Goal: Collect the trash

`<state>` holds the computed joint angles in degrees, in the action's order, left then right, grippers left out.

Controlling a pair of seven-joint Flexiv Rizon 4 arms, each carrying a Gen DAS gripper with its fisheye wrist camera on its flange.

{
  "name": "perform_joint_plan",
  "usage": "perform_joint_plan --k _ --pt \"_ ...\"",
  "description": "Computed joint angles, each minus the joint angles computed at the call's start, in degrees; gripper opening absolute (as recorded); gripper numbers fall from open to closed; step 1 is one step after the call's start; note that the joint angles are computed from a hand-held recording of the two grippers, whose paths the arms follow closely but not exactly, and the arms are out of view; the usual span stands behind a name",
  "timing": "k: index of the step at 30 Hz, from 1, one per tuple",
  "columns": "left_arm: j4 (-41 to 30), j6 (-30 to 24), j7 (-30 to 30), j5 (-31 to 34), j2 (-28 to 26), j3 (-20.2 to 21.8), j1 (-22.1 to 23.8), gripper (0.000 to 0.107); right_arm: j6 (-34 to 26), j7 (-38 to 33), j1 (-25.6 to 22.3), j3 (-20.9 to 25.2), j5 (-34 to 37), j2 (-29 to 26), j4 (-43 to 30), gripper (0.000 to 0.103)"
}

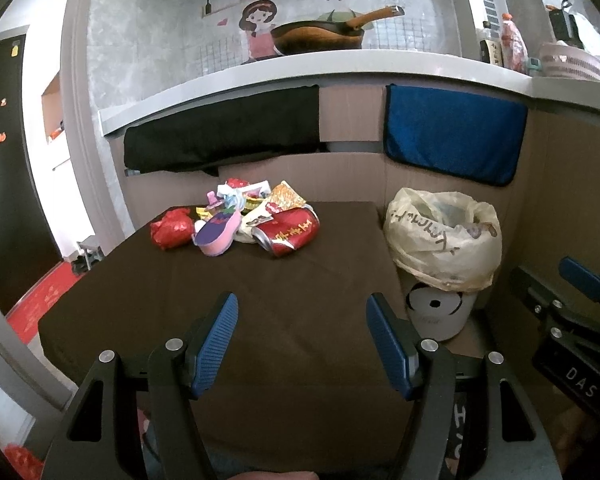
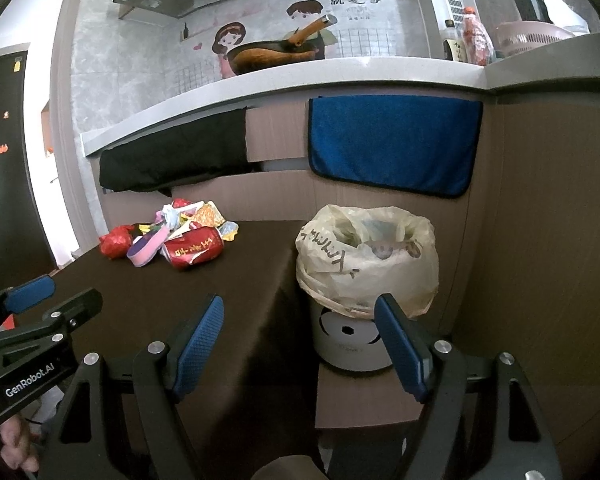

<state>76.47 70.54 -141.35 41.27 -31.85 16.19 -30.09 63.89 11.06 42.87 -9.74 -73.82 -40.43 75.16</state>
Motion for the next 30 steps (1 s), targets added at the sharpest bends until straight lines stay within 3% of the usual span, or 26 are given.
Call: perform_joint_plan --k 6,30 --pt "1.8 2.1 -4.1 3.1 1.3 1.8 -1.3 0.067 -0.7 0.9 0.3 -0.2 -1.5 0.3 0.2 0.076" --pt "2.0 1.6 -5.3 4.9 1.9 0.4 -0.6 0.067 -0.9 1.9 -0.2 0.5 -2.8 0.4 0.2 0.076"
